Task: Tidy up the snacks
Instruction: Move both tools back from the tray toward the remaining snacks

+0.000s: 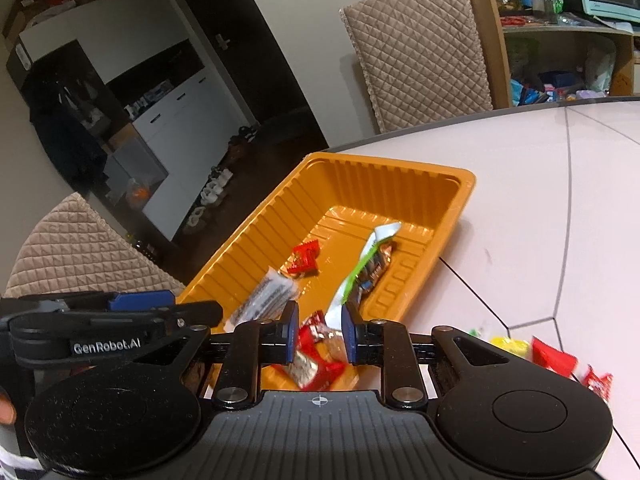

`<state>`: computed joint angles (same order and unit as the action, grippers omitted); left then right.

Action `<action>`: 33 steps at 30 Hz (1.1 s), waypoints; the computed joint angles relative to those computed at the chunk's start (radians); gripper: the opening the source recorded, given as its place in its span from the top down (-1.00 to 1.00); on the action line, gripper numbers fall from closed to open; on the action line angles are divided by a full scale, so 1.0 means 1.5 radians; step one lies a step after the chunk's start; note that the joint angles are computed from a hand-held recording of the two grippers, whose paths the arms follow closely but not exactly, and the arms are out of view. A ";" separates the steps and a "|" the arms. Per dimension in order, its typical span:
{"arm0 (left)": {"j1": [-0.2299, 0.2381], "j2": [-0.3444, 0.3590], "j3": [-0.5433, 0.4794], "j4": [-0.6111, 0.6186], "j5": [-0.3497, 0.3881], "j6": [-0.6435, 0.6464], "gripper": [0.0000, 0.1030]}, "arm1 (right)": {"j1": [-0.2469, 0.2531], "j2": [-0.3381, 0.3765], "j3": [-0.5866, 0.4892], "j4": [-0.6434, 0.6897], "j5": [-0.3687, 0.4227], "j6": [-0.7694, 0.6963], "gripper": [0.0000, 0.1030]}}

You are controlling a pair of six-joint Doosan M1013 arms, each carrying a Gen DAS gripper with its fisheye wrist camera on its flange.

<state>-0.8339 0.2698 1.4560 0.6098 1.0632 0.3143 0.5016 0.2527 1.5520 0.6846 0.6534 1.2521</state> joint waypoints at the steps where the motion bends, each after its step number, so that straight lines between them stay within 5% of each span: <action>1: -0.002 -0.001 -0.001 -0.002 0.002 -0.001 -0.22 | -0.001 -0.006 0.006 0.000 0.000 0.001 0.47; 4: -0.010 -0.004 -0.002 -0.007 0.004 -0.005 -0.23 | -0.005 -0.025 0.026 -0.005 -0.010 0.006 0.08; 7: -0.020 -0.007 -0.004 -0.012 0.005 -0.007 -0.23 | -0.007 -0.048 0.050 -0.016 -0.029 0.023 -0.10; 33: -0.101 0.017 -0.036 -0.070 -0.015 0.018 -0.23 | -0.041 -0.184 0.177 -0.210 -0.005 0.213 -0.12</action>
